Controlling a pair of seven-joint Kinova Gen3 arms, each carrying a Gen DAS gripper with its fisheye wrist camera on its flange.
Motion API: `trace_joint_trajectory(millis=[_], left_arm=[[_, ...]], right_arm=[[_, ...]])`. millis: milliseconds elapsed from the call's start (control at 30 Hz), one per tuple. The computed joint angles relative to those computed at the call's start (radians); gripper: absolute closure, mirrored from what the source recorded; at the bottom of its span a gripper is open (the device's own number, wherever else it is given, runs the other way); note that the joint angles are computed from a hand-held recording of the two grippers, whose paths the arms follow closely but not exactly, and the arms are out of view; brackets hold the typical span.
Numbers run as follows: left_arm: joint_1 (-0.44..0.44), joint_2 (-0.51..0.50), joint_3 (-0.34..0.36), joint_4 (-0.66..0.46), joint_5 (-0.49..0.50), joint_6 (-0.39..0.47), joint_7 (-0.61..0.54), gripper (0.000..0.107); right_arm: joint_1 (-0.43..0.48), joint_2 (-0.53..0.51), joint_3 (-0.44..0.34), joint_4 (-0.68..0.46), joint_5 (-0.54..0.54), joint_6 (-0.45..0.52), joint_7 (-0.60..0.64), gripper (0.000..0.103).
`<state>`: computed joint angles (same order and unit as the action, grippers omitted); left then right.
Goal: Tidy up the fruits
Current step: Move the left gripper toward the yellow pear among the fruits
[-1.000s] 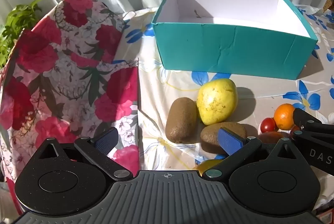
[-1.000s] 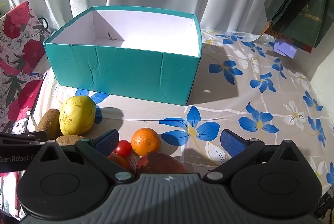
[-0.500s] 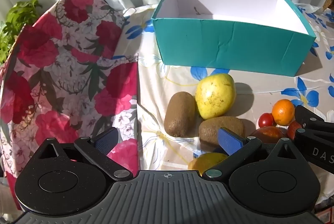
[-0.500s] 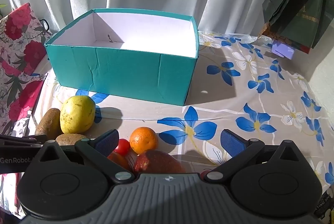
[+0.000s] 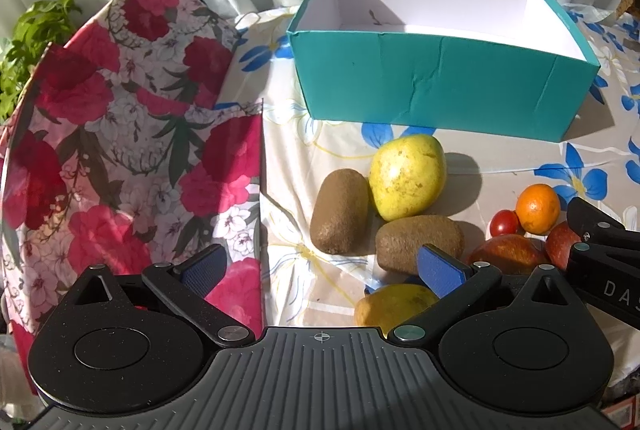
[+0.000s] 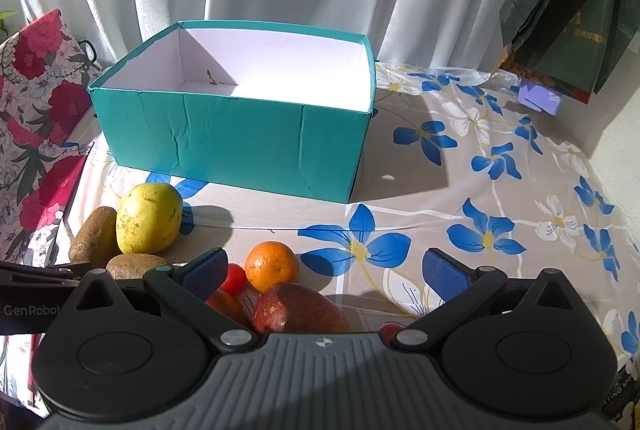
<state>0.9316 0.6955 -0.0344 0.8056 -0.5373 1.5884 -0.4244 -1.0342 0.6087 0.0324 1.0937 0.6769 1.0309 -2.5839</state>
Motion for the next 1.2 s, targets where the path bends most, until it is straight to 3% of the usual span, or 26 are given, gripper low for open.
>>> trace_joint_trajectory(millis=[1200], left_arm=[[-0.010,0.019,0.006,-0.027,0.051,-0.015,-0.032,0.004]], right_arm=[[0.025,-0.043,-0.019,0.094,0.025,-0.054,-0.043,0.000]])
